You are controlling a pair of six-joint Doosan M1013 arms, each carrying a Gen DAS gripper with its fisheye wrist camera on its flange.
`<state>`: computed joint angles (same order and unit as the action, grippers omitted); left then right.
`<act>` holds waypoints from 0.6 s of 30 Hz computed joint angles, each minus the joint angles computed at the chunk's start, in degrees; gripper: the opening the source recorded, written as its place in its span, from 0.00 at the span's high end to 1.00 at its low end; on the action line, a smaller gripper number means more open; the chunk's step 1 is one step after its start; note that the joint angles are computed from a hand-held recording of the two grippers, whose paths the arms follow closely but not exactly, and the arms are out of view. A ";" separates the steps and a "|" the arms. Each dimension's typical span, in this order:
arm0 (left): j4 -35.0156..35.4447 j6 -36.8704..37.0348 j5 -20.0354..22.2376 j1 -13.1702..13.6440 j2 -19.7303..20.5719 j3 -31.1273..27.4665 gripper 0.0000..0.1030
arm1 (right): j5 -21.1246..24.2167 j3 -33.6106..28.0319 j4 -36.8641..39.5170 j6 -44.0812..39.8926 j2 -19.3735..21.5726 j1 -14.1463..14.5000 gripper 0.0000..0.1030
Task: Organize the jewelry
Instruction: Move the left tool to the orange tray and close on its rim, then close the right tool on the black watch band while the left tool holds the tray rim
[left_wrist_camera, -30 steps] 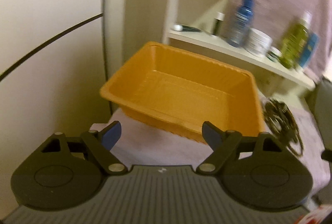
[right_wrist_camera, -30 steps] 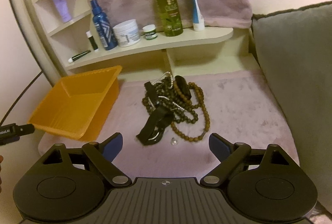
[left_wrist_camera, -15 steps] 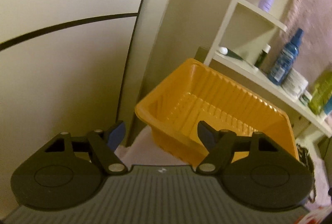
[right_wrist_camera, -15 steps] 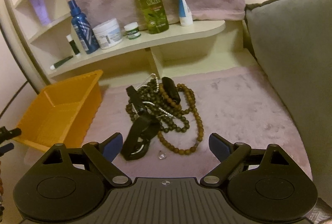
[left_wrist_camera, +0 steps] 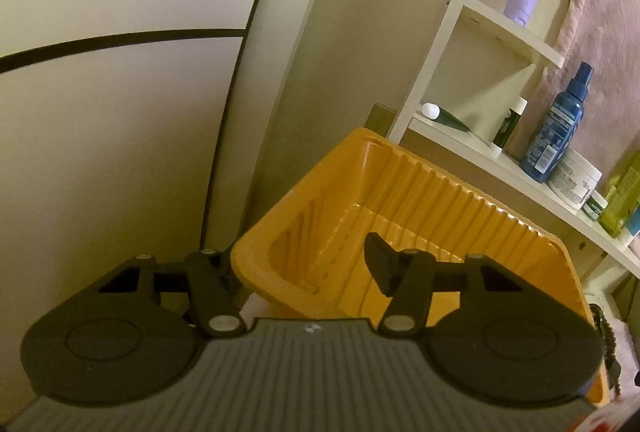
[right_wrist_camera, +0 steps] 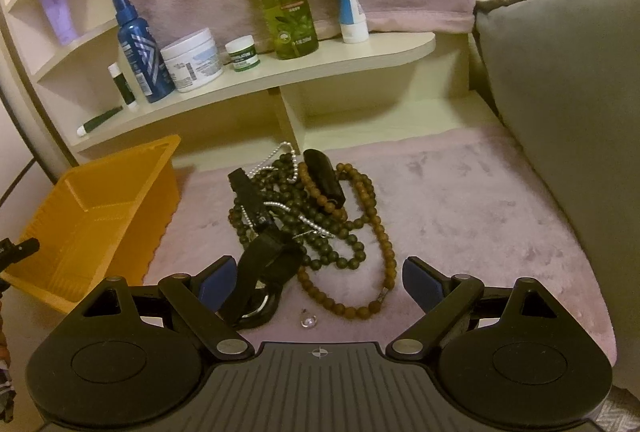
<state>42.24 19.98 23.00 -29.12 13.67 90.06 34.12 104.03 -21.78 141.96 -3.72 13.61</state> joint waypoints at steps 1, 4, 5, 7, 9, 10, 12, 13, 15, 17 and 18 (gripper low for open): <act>0.62 -0.38 0.18 -0.07 0.13 -0.09 0.47 | -0.09 0.04 0.23 -0.24 0.02 -0.07 0.13; 1.09 -0.41 -0.05 -0.06 0.42 -0.22 0.54 | -0.03 0.09 0.08 -0.10 0.11 -0.10 0.14; 1.65 -0.48 0.17 -0.15 0.52 -0.32 0.56 | -0.07 0.10 0.27 -0.28 0.11 -0.12 0.15; 3.88 -1.82 0.67 -0.41 0.52 -0.27 0.59 | -0.03 0.18 0.31 -0.46 0.10 -0.10 0.18; 5.45 -2.29 1.39 -0.62 0.52 -0.34 0.67 | -0.04 0.23 0.77 -1.25 0.09 -0.11 0.22; 6.25 -2.66 1.58 -0.70 0.44 -0.25 0.69 | -0.24 0.33 0.81 -1.37 0.03 -0.09 0.27; 8.24 -3.54 1.99 -0.90 0.20 0.03 0.79 | -0.42 0.43 1.91 -2.75 -0.06 -0.13 0.37; 9.82 -4.17 2.42 -1.12 0.08 0.17 0.82 | -0.20 0.37 2.33 -3.32 -0.05 -0.08 0.41; 11.98 -4.45 3.14 -1.53 -0.29 0.51 0.84 | -0.05 0.38 3.09 -4.54 -0.12 0.07 0.45; 16.49 -7.53 4.04 -2.26 -0.74 1.08 0.84 | 0.00 0.47 3.40 -5.62 -0.27 0.37 0.48; 18.98 -9.10 4.58 -2.68 -0.89 1.30 0.84 | -0.06 0.56 3.55 -6.16 -0.38 0.49 0.50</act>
<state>61.23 10.88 27.58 -31.80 12.78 91.36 34.07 104.59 -18.23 135.80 -4.10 14.11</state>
